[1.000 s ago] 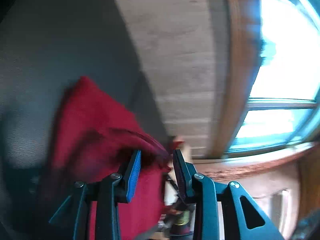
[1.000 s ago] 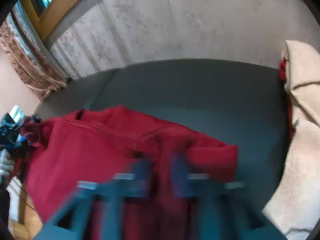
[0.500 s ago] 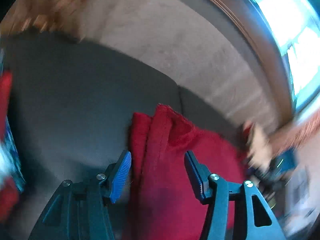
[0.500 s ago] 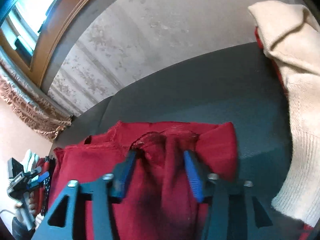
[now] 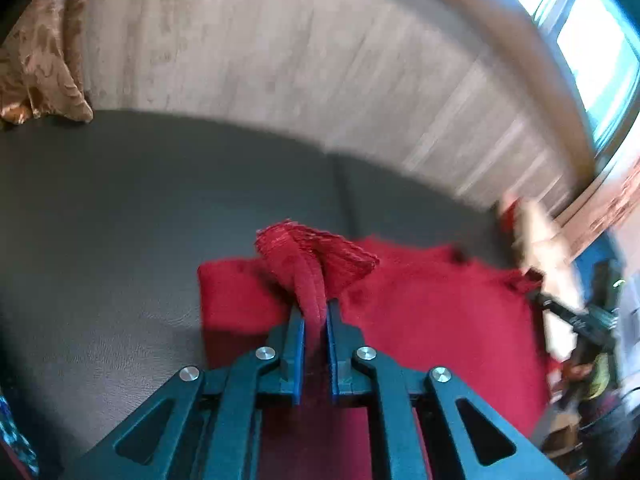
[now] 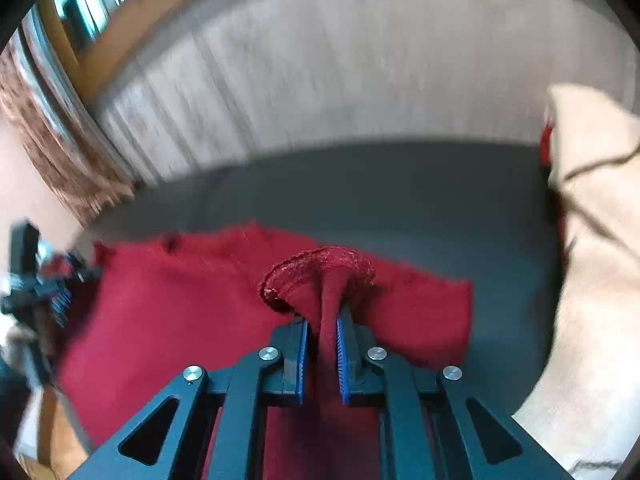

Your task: Fold clothes

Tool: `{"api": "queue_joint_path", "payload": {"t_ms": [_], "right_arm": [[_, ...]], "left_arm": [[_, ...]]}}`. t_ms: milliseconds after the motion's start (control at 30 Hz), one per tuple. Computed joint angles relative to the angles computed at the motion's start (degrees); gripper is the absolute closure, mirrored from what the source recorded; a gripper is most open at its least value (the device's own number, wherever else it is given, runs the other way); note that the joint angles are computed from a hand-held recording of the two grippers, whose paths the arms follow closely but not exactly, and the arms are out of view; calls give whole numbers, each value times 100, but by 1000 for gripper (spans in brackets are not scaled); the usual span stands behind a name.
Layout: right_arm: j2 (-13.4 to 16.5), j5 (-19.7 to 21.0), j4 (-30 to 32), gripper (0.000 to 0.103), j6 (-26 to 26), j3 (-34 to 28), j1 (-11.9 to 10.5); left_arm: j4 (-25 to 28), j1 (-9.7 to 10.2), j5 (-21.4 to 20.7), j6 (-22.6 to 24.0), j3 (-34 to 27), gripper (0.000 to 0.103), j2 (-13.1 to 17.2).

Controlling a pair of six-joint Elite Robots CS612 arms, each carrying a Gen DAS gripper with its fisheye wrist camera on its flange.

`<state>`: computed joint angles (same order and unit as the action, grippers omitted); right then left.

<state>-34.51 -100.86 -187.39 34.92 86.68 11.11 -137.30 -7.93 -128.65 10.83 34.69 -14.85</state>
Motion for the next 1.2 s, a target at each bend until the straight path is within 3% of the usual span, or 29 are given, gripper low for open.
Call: {"api": "queue_joint_path", "payload": {"t_ms": [67, 133, 267, 333, 433, 567, 700, 767, 833, 867, 933, 1000, 1067, 1200], "right_arm": [[-46, -62, -346, 90, 75, 68, -22], [12, -63, -273, 90, 204, -8, -63], [315, 329, -166, 87, 1046, -157, -181], [490, 568, -711, 87, 1476, -124, -221], [583, 729, -1485, 87, 2018, 55, -227], [434, 807, -1518, 87, 1657, 320, -92], [385, 862, -1938, 87, 1955, 603, 21], [308, 913, -1868, 84, 1848, 713, 81], [180, 850, -1652, 78, 1731, 807, 133], [73, 658, -1462, 71, 1529, 855, 187], [-143, 158, -1089, 38, 959, 927, 317], [-257, -114, -871, 30, 325, 931, 414], [-326, -293, -638, 28, -210, 893, 480], [-274, -273, -271, 28, -648, 682, 468]], "left_arm": [[-56, 40, -58, -648, -286, 95, 181], [27, 42, 20, -1117, -561, 95, 353], [363, -55, 515, -1155, -604, 95, 462], [-175, -49, 471, -1301, -223, 95, 351], [-527, -44, 634, -1085, 448, 95, 14], [-1031, 67, 600, -911, 1340, 95, -392], [-1504, 105, 639, -855, 2005, 95, -667], [-1705, 82, 708, -841, 2240, 94, -761], [-1681, 108, 516, -914, 2249, 94, -781], [-1662, 122, 409, -953, 2245, 93, -787], [-1782, 135, 360, -881, 2304, 92, -834], [-1777, 117, 392, -731, 2311, 89, -852], [-1526, 92, 419, -494, 2218, 87, -832], [-1095, 14, 725, -34, 2068, 85, -803]]}}
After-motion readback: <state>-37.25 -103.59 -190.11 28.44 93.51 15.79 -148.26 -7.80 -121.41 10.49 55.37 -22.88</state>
